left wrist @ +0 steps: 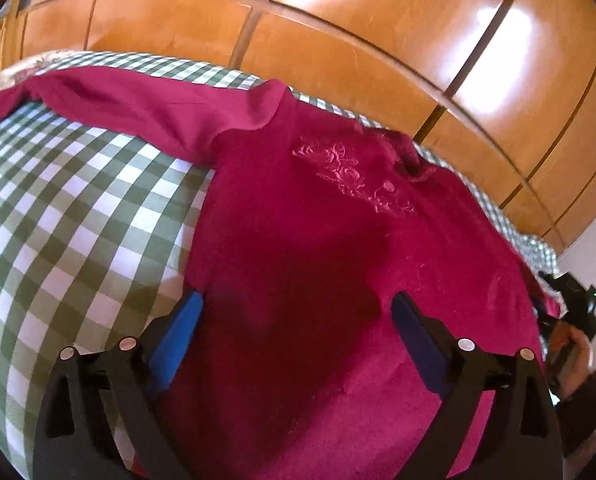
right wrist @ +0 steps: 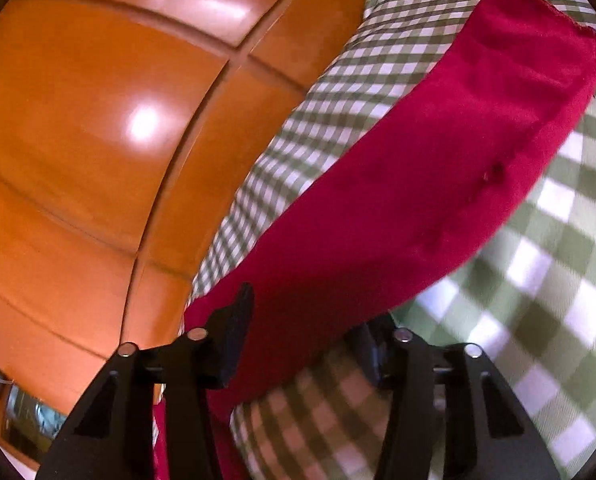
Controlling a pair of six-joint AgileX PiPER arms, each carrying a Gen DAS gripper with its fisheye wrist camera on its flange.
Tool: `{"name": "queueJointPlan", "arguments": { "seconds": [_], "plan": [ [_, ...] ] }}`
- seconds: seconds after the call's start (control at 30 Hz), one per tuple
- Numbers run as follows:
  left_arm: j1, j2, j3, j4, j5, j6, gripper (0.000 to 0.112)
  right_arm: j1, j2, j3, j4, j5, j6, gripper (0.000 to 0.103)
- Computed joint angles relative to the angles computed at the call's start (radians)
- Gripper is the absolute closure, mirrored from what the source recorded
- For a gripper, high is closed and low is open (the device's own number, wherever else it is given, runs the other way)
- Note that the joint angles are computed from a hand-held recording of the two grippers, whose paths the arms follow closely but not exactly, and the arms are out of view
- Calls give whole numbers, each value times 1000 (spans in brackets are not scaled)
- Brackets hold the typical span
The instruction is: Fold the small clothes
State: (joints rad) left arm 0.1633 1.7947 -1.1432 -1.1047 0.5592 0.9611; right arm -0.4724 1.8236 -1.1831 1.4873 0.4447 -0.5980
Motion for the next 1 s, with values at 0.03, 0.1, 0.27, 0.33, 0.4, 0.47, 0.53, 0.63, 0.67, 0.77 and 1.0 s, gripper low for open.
{"name": "queueJointPlan", "arguments": {
  "seconds": [0.03,0.1,0.27,0.33,0.4,0.47,0.53,0.63,0.67,0.77,1.0],
  "plan": [
    [1,2,2,-14,6,14,17,-29,3,4,-14,17,1,88],
    [-5,2,-1,-5,6,7,15,-62,31,14,37,45,-41,100],
    [-9,-1,-1,7,8,4,13,-63,42,-64,-195,-45,118,98],
    [-5,5,-8,0,16,8,13,-85,47,-63,-192,-30,132,99],
    [-4,10,-11,-2,19,11,13,-107,58,-68,-153,21,96,96],
    [-3,12,-12,-2,20,14,13,-130,44,-42,-71,36,9,87],
    [-1,16,-16,-1,25,14,13,-165,39,-25,4,50,-53,72],
    [2,16,-16,-7,29,19,13,-211,44,-21,43,40,-42,70],
    [3,16,-15,-11,31,23,13,-224,51,-28,39,37,-23,71],
    [7,17,-12,-24,35,34,13,-249,74,-77,-109,15,135,84],
    [9,17,-7,-41,40,47,13,-247,95,-203,-520,29,467,95]
  ]
}}
